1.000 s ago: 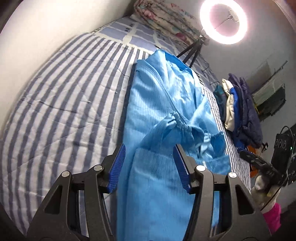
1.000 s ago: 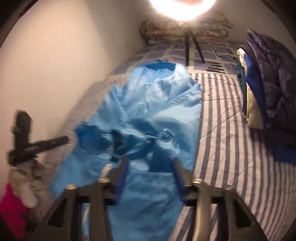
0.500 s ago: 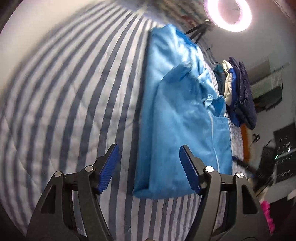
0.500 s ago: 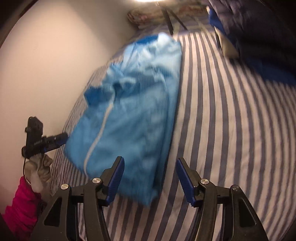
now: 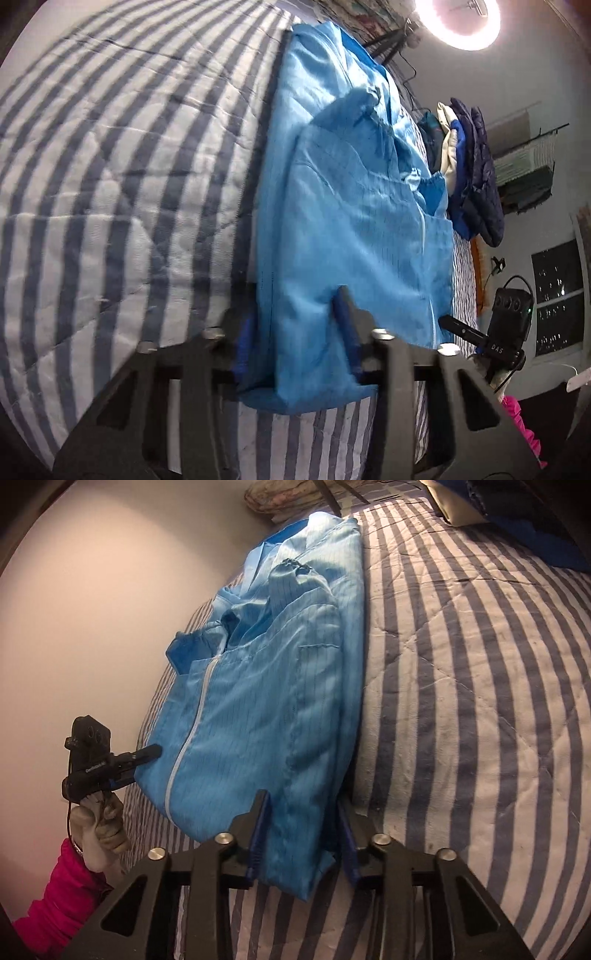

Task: Fold large clothes
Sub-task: 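Grasp the jacket hem edge with the left tool while the right tool pinches the side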

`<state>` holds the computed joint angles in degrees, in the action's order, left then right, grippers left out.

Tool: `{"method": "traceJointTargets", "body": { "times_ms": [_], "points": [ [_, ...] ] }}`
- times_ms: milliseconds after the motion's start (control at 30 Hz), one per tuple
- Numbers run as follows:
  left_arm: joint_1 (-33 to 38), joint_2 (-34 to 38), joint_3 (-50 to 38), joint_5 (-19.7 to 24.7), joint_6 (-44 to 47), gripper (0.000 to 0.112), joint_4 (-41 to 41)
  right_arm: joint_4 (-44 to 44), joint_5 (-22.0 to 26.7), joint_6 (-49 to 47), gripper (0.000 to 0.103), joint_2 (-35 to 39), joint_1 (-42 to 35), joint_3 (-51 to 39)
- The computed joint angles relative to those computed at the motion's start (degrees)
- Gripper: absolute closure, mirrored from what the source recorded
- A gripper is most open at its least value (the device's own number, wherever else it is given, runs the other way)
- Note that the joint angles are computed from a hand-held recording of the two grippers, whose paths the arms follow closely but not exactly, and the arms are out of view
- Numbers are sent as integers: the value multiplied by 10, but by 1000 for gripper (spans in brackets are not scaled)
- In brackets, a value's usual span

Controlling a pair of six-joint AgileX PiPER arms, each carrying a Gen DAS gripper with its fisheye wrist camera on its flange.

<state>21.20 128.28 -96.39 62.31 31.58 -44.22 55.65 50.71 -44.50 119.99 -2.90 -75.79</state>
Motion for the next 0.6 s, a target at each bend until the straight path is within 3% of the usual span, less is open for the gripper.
{"method": "traceJointTargets", "body": {
  "times_ms": [67,167,333,600],
  "points": [
    [-9,-3,8,-15,-4,99,0,-6,-6,14,88,-5,5,1],
    [-23,-27,37,-45,3,105,9,-42,-31,46,95,-23,29,3],
    [-28,-67,84,-59,13,107,13,-88,-28,100,99,-62,42,16],
    [-20,-205,263,-50,51,107,14,-140,6,110,99,-175,42,132]
  ]
}}
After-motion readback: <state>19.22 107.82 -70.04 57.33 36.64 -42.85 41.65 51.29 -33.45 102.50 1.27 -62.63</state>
